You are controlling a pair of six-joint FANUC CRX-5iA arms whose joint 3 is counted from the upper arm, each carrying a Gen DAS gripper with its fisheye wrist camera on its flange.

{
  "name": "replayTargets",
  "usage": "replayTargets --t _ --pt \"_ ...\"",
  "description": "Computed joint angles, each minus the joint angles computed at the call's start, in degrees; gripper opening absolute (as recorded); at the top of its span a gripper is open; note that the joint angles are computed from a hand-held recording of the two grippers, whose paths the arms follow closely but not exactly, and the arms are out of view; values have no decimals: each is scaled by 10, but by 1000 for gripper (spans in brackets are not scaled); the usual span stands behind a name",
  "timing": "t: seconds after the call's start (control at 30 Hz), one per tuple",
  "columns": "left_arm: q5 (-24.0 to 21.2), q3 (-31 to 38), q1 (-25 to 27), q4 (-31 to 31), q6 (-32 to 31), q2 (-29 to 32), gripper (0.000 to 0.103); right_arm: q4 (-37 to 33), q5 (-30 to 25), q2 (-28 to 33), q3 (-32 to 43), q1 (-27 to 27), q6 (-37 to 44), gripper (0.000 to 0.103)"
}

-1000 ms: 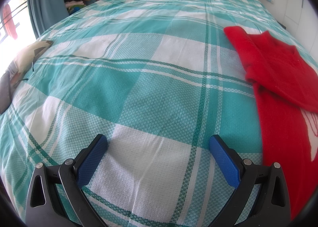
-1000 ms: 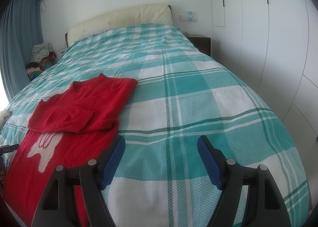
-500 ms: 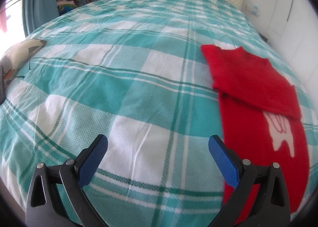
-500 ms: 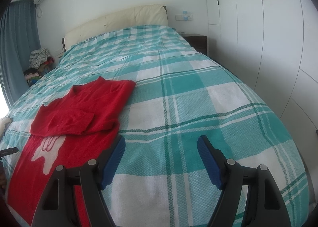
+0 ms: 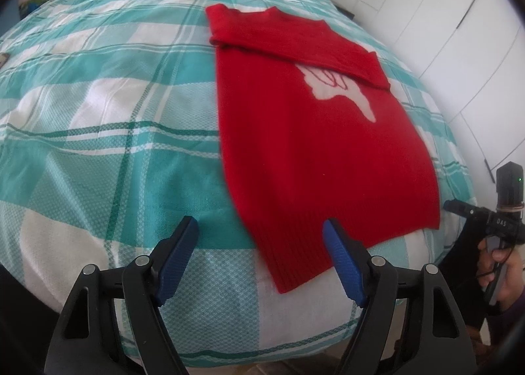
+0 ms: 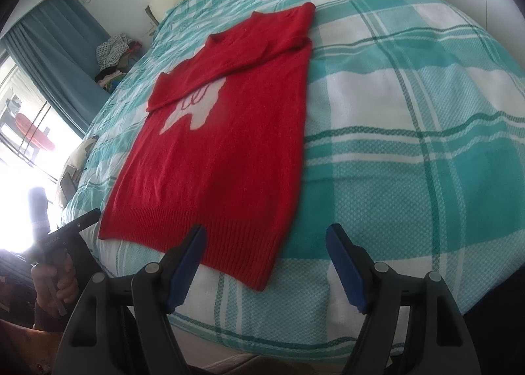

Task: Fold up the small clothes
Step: 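Grasp the sweater hem with both tools and fold it up toward the collar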

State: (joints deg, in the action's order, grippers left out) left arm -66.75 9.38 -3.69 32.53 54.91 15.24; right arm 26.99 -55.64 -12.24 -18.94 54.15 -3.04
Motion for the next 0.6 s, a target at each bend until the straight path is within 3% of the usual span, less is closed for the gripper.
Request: replayTargets --t 0.17,0.27,0.3,0.33,0.37,0.4,0.5,0.6 --pt "-1 -10 -7 -18 3 -10 59 -20 39 5 -11 -9 -8 74" --pt "-13 -2 -12 -32 10 -6 35 -45 44 24 7 -20 26 69" --pt "-22 3 -12 -34 17 -2 18 -63 23 39 26 -23 53 59" --pt "-36 6 -9 -27 21 4 5 -75 -5 54 47 -24 79 40" --pt "-46 8 -6 -21 29 8 5 -86 -14 60 59 -26 102 29" --pt "-50 9 -3 -16 35 8 4 -107 2 56 60 -32 124 5" --pt "-76 21 12 29 48 17 3 -93 13 44 54 -31 114 4" --pt "-98 78 18 88 65 57 3 -41 56 16 29 -42 60 4"
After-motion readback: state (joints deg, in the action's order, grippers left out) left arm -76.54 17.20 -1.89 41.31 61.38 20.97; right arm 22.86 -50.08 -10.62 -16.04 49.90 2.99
